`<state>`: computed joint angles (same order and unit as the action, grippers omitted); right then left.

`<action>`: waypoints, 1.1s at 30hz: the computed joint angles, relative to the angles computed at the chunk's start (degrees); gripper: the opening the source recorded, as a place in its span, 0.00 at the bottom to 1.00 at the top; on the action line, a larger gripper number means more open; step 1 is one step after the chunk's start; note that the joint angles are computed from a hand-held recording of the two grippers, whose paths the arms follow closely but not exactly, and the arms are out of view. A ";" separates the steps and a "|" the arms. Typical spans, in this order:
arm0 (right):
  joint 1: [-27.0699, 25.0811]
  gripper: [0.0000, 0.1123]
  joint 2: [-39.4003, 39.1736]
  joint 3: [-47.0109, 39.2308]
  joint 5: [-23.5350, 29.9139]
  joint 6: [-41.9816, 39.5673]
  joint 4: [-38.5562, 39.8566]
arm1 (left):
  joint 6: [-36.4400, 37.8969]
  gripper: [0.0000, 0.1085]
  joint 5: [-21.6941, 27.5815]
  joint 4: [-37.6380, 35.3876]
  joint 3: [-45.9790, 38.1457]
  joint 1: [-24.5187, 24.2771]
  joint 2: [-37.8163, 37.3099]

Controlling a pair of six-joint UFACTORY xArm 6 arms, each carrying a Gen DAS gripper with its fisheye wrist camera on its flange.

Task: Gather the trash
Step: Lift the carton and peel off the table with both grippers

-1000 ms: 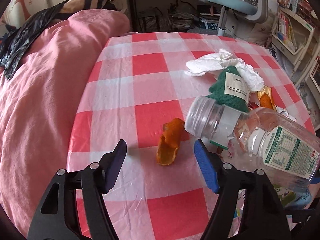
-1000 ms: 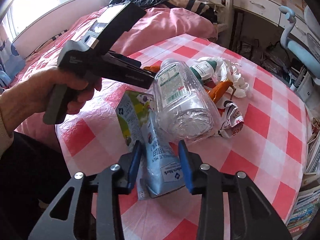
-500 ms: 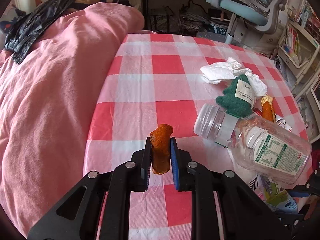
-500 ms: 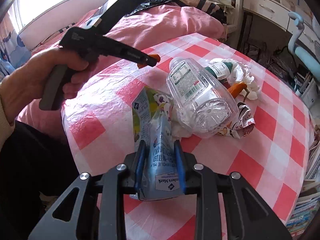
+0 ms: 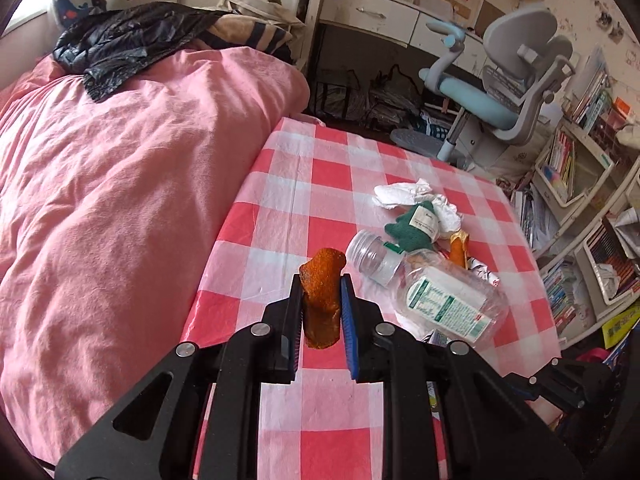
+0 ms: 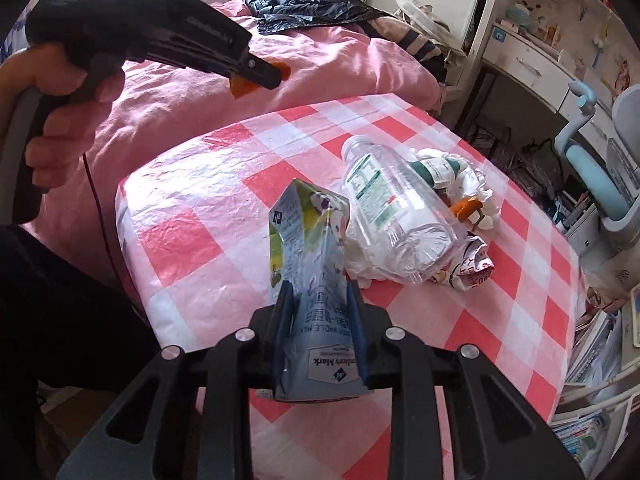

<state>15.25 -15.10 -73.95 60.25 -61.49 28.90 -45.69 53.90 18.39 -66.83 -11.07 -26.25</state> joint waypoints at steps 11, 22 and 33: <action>-2.24 0.24 -2.53 0.59 -3.06 0.29 8.19 | -1.40 0.16 -1.17 2.16 1.29 -1.05 -2.16; -5.84 0.24 -0.38 -2.82 -4.28 1.94 14.69 | -0.45 0.16 -1.45 4.51 -1.56 -3.53 0.85; -7.82 0.24 0.61 -3.71 -4.88 2.07 16.04 | 0.00 0.16 -2.57 6.14 -3.80 -6.25 3.57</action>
